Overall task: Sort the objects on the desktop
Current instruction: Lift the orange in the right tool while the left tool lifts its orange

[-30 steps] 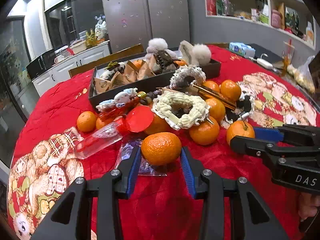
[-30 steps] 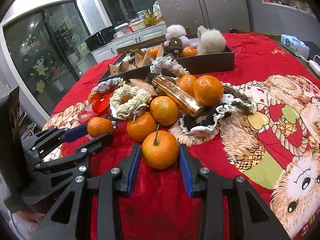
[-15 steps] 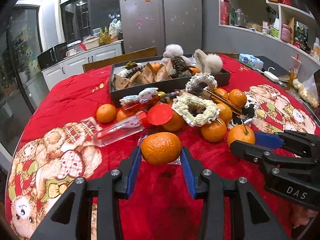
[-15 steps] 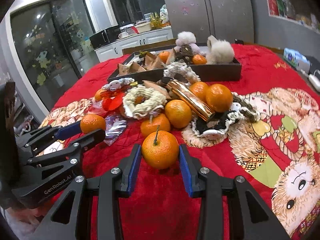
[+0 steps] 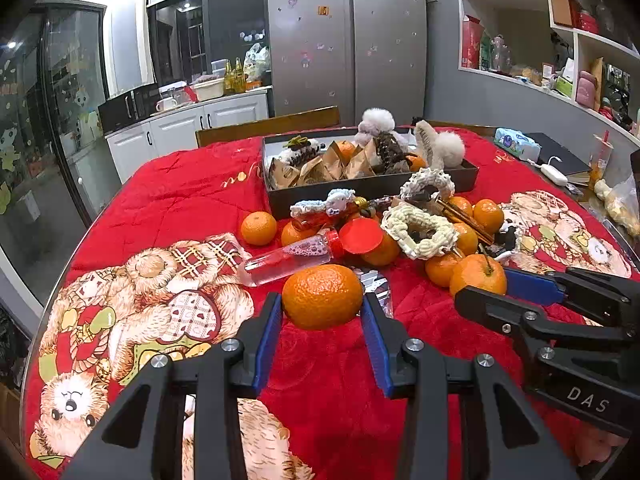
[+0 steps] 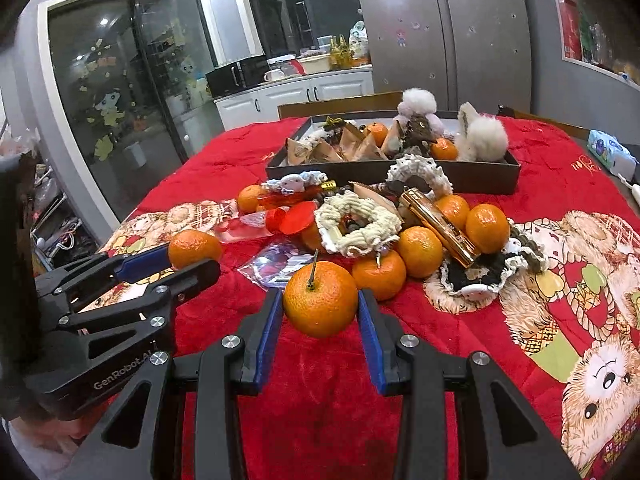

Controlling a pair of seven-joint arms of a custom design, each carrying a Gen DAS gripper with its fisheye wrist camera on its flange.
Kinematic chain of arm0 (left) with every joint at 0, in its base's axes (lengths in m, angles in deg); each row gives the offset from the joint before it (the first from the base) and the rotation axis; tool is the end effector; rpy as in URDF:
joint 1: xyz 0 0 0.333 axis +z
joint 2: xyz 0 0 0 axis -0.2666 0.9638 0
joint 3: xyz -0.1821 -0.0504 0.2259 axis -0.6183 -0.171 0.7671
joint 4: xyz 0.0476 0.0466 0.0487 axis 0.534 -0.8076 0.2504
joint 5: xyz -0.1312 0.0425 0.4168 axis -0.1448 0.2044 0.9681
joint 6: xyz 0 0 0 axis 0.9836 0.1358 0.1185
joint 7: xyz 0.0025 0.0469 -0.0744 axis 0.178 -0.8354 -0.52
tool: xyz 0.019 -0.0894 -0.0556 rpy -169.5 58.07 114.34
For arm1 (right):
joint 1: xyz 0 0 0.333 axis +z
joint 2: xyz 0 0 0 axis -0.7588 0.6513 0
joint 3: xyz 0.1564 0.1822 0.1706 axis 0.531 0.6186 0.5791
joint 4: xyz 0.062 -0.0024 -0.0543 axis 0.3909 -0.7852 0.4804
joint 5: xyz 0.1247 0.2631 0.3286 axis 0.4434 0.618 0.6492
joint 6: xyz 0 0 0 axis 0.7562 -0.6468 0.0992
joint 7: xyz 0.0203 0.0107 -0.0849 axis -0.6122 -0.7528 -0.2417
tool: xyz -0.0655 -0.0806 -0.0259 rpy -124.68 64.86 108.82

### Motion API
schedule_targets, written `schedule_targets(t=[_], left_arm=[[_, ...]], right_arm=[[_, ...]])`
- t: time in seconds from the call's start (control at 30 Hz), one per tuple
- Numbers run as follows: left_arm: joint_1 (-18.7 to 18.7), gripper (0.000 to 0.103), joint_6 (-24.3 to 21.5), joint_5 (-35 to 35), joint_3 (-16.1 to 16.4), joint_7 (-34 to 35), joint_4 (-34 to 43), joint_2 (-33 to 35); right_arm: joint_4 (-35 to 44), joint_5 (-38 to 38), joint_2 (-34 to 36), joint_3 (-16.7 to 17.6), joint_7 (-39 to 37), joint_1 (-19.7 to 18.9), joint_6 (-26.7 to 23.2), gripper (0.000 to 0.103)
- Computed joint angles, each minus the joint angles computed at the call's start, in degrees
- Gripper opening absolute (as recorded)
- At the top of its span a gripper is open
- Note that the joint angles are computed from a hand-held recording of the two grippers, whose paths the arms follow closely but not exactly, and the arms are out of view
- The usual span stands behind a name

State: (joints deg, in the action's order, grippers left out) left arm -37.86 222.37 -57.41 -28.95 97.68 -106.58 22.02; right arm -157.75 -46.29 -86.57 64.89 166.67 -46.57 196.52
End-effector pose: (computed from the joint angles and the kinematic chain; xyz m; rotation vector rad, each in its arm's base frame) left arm 0.4567 -0.2580 0.4526 -1.2736 2.1268 -0.9911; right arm 0.3984 0.2644 0.4492 -1.6227 1.6829 -0.5864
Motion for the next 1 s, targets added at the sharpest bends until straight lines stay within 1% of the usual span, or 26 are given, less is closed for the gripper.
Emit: schedule_targets(t=[0.07,0.13,0.17,0.23,0.33,0.47,0.53,0.6,0.63,0.7,0.8,0.9,0.97,1.0], left_arm=[[-0.5,0.042,0.0,-0.1,0.3,0.7,-0.3,-0.4],[-0.8,0.042,0.2,-0.3,0.5,0.9,-0.9,-1.1],[-1.4,0.042,0.3,-0.6,1.0,1.3,-1.0,-1.2],[-1.2,0.042,0.3,-0.5,0.7,1.2,-1.2,-1.4],[-0.8,0.042,0.0,-0.1,0.3,1.0,-1.2,-1.7],[-2.5,0.042,-0.1,-1.1,2.0,2.5,-1.2,-2.2],[-3.8,0.042,-0.1,-2.2,3.4,3.8,-0.9,-2.3],[-5.1,0.042,-0.6,-3.8,4.7,5.0,-0.4,-2.3],[-5.2,0.042,-1.0,-4.3,4.8,5.5,0.0,-2.3],[-4.0,0.042,-1.3,-4.3,3.8,5.4,0.6,-2.1],[-3.3,0.042,-2.0,-4.8,3.2,5.8,1.9,-1.6],[-2.8,0.042,-2.4,-5.3,2.8,6.5,3.5,-0.7],[-2.7,0.042,-2.3,-6.0,2.9,7.2,4.7,0.1],[-2.1,0.042,-2.4,-5.9,2.5,7.0,5.4,0.5]], right_arm=[[0.0,0.1,-0.1,-0.1,0.0,0.3,0.1,0.036],[0.0,0.7,0.2,-1.2,-0.9,1.5,0.5,0.036],[0.1,0.9,0.2,-1.2,-1.0,1.5,0.2,0.036],[0.1,0.8,-0.3,-0.7,-0.8,1.2,-0.5,0.036],[0.0,1.0,-0.7,-1.0,-0.8,1.7,-0.3,0.036],[0.2,0.8,-1.2,-0.7,-1.0,1.5,-0.5,0.036],[0.3,1.6,-1.0,-2.0,-1.8,2.5,-0.3,0.036],[0.2,3.8,-0.3,-5.0,-3.8,5.4,1.0,0.036],[0.4,4.2,-0.4,-5.0,-4.3,5.5,1.0,0.036],[1.1,3.9,-1.0,-3.6,-4.7,4.3,0.3,0.036],[1.8,4.7,-0.7,-4.5,-6.5,4.9,0.3,0.036],[3.2,4.4,-0.5,-4.1,-7.5,3.8,-0.4,0.036],[3.6,5.1,0.0,-5.3,-8.6,4.4,0.0,0.036],[3.8,5.7,0.3,-6.3,-9.3,5.0,0.3,0.036]])
